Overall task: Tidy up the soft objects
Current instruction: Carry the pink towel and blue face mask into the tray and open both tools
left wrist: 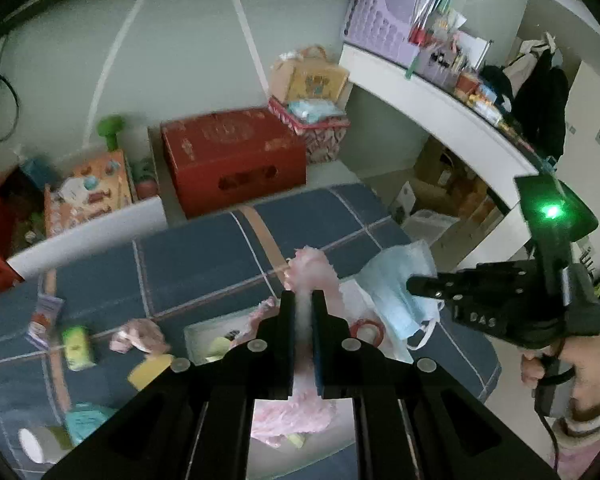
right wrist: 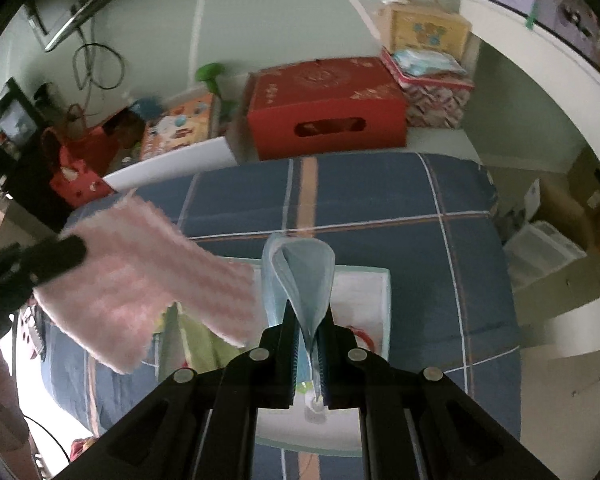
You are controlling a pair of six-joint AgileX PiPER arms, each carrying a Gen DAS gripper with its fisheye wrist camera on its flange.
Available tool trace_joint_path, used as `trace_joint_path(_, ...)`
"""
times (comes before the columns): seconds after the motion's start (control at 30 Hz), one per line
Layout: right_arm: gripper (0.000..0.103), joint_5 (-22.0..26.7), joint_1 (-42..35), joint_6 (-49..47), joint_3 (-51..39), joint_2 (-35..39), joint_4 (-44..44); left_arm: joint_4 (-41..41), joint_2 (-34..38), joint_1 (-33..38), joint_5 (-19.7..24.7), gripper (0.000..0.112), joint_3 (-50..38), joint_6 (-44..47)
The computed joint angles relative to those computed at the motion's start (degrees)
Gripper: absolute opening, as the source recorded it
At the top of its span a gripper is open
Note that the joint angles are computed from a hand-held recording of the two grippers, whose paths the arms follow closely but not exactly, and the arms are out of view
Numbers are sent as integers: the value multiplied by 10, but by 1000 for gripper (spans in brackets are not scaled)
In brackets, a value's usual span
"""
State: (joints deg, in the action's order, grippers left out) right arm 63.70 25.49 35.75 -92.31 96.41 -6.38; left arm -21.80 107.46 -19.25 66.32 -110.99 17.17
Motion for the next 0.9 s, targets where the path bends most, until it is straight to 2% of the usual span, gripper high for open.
trace_joint_path(0.2, 9, -52, -17, -2, 55, 26, 13, -14, 47, 0, -53, 7, 76, -5)
trace_joint_path(0.37, 9, -80, -23, -11, 74, 61, 27, -10, 86, 10, -73, 7, 102, -10)
trace_joint_path(0.9, 9, -116, -41, -32, 89, 129, 53, -23, 136, 19, -114, 8, 137, 8)
